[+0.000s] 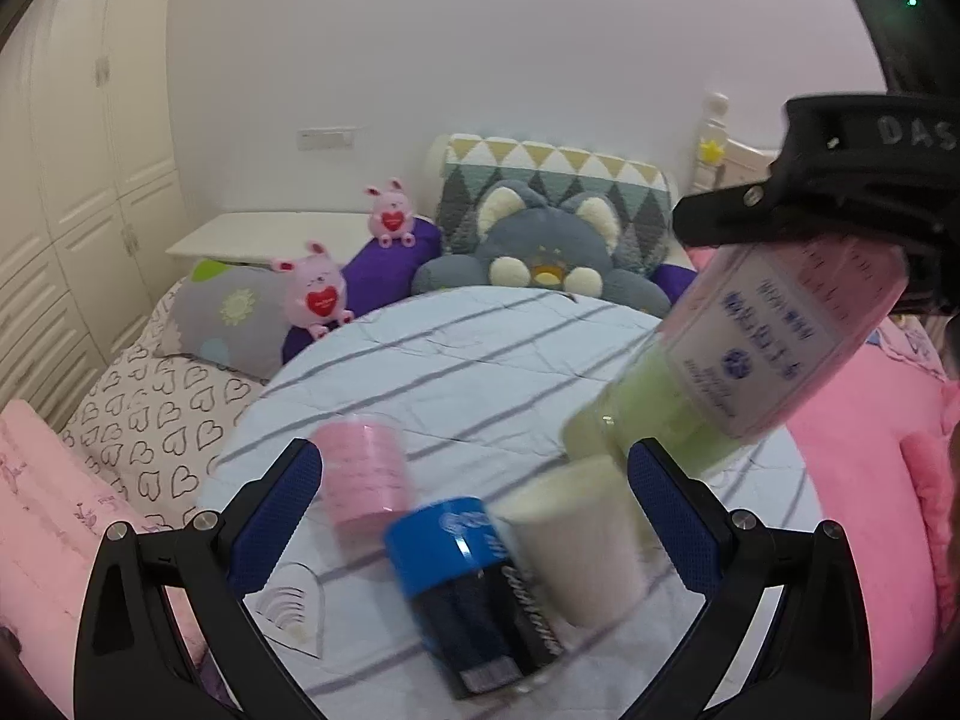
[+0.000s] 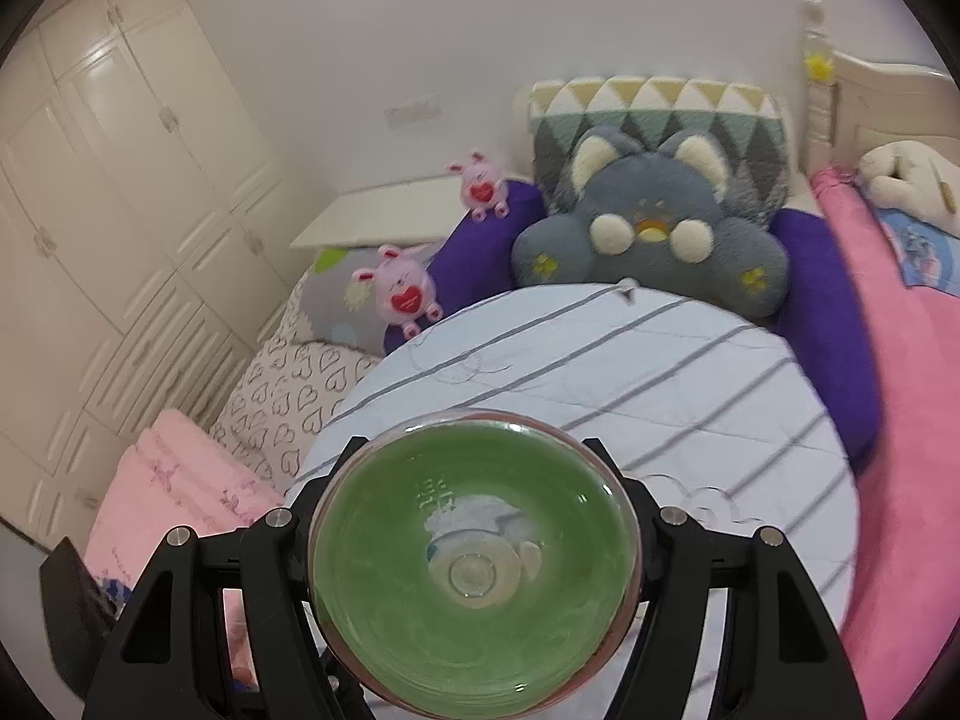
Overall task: Flip cup upright
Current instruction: 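Lift the canister with the right tool and rotate it lid-up, then lower the canister upright onto the table and open the right tool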
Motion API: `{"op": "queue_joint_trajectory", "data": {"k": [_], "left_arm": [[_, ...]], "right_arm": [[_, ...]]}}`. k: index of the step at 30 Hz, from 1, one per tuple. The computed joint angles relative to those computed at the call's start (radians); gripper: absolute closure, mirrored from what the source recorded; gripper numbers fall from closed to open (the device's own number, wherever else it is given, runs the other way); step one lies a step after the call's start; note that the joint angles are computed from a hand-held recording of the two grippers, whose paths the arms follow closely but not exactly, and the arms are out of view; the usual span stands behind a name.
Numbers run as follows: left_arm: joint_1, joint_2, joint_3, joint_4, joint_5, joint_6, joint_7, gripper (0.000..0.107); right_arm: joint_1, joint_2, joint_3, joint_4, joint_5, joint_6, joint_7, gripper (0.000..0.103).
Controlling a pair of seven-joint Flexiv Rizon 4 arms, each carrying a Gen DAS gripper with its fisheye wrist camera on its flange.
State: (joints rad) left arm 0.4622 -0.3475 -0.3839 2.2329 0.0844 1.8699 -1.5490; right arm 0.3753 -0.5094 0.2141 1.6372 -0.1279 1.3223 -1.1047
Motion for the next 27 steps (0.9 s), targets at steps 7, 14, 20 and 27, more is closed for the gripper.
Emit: {"op": "queue_joint_trajectory", "data": {"k": [7, 14, 20, 27], "left_arm": [[-0.136, 0.007, 0.093, 0.001, -0.023, 0.007, 0.012, 0.004], [-0.275, -0.012, 0.220, -0.015, -0.082, 0.002, 0.040, 0.004], [-0.328, -0.013, 0.270, -0.012, -0.120, 0.012, 0.059, 0.004], [-0.302, 0.005, 0.245, 0.018, -0.113, 0.004, 0.061, 0.004]], "right_arm": [[-0.024, 0.071, -0.050, 0.112, -0.014, 0.039, 0.049, 0.033], [-0.094, 0.009, -0.032, 0.096, 0.023, 0.009, 0.053, 0.033], [-0.113, -0.042, -0.022, 0.120, 0.043, 0.101, 0.040, 0.034], [-0.076, 0.006, -0.048, 0.367, 0.036, 0.335, 0.071, 0.033]]}}
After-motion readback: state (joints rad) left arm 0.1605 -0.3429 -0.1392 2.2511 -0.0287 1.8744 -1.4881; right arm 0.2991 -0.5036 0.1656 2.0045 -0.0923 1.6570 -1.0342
